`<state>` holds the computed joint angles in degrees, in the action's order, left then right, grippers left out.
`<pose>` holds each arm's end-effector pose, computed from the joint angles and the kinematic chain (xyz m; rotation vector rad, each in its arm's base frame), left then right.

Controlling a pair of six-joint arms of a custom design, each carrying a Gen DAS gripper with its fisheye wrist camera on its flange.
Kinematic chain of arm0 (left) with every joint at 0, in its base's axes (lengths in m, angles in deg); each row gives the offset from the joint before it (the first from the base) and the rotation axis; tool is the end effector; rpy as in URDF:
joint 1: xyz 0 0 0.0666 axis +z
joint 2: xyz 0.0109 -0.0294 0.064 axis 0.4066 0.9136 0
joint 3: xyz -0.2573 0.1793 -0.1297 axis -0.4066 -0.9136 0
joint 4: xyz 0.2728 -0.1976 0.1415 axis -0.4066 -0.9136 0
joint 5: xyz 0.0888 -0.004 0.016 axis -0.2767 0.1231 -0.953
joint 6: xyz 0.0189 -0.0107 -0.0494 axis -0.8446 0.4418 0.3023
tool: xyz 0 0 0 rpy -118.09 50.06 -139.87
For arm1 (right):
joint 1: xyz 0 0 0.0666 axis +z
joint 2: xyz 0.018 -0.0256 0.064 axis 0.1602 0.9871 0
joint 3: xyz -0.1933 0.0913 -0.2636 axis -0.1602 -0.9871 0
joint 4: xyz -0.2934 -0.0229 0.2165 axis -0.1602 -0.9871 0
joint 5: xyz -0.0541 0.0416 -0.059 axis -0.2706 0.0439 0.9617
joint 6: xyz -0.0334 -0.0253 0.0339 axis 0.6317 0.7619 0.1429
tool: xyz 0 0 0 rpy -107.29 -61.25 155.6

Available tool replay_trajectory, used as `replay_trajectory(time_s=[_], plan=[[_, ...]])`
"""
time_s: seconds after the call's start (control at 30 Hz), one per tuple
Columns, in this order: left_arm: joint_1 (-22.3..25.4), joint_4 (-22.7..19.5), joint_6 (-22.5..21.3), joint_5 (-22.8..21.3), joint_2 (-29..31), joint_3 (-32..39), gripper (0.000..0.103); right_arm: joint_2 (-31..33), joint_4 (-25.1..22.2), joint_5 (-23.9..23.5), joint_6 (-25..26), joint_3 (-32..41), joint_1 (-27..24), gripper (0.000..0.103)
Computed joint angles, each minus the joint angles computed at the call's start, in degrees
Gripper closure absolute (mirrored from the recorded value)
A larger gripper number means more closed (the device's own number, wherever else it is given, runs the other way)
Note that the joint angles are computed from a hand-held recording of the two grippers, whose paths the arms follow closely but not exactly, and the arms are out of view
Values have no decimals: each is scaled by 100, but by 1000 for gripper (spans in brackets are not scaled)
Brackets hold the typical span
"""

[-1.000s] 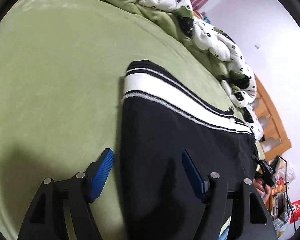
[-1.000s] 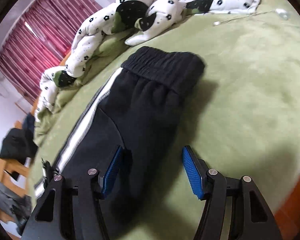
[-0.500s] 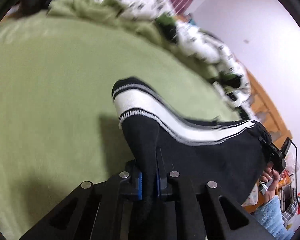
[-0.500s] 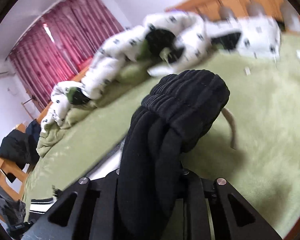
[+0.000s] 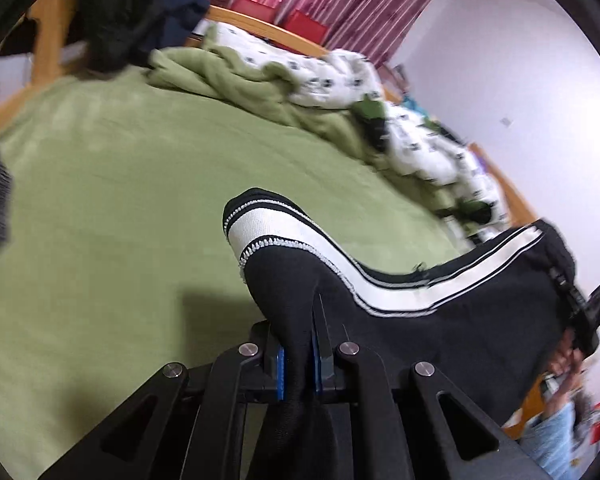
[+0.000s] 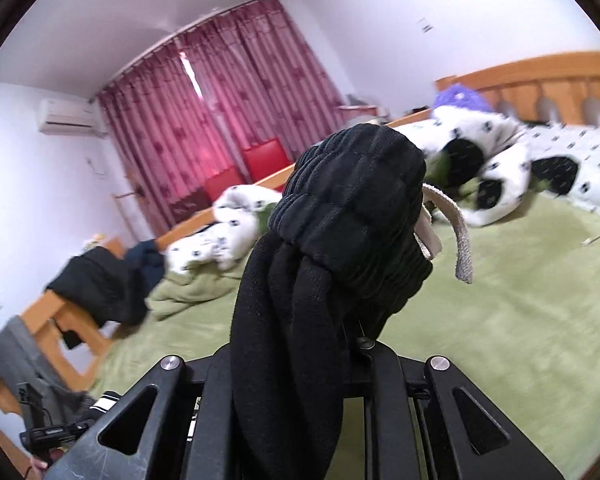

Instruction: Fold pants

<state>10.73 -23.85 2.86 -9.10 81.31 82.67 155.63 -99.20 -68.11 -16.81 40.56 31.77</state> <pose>0.2507 -0.0558 0.4940 -0.5466 2.2269 -0.3611 0.4789 0.2048 0.5882 0.0230 1.9654 0.7819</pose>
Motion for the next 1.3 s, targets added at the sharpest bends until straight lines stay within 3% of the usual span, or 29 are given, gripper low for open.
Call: replay_trajectory(time_s=[0.07,0.2,0.27,0.3,0.37,0.43,0.5,0.57,0.6,0.7,0.77,0.8,0.9,1.0,1.07,1.17,1.23,1.3], plan=[[378,-141,-362,35,-161,-242,93,-10,228,-65,-60,-400,108,86],[1231,-77,-639,780,-357,-1129,91,95,112,88,41,-1201,202,86],[1408,48,-690,877,-497,-1538,82,171,-164,317,108,-1526,146,85],[1464,71,-706,872,-569,-1650,76,134,-180,135,-77,-1789,24,82],[1352,-63,-667,495,-681,-1675,74,66,-207,-558,-390,-2129,-218,78],[1069,-319,-726,-32,-777,-1512,75,-51,-352,-780,-326,-2314,-320,70],[843,-496,-761,-261,-824,-1332,74,-360,-684,-174,25,-2475,-252,57],[581,-518,-716,-286,-941,-1226,63,-679,-835,306,325,-2673,-142,52],[430,-506,-661,-303,-1017,-1220,53,-886,-858,471,440,-2800,-97,52],[-196,-353,-369,-383,-1215,-1448,49,-1394,-494,985,488,-3266,90,52],[-622,-367,-9,-376,-1190,-1742,49,-1472,-432,922,491,-3318,178,52],[-829,-399,167,-526,-1146,-1828,50,-1502,-392,857,444,-3370,265,52],[-1722,-511,557,-1574,-1325,-2078,50,-1529,-352,952,498,-3457,573,52],[-1860,-496,894,-1309,-1884,-2141,46,-1147,-825,1246,677,-3125,913,52],[-1884,-452,1385,-1116,-2495,-2363,46,-832,-1245,1499,653,-2829,1045,51],[-2594,-773,2433,-1887,-3155,-2633,43,-634,-1589,1762,755,-2506,1163,51],[-3123,-1040,3159,-2383,-3550,-2857,42,-681,-1727,1598,715,-2365,1140,51],[-3226,-968,3557,-2476,-3942,-3163,42,-753,-1799,1523,661,-2272,1130,51]])
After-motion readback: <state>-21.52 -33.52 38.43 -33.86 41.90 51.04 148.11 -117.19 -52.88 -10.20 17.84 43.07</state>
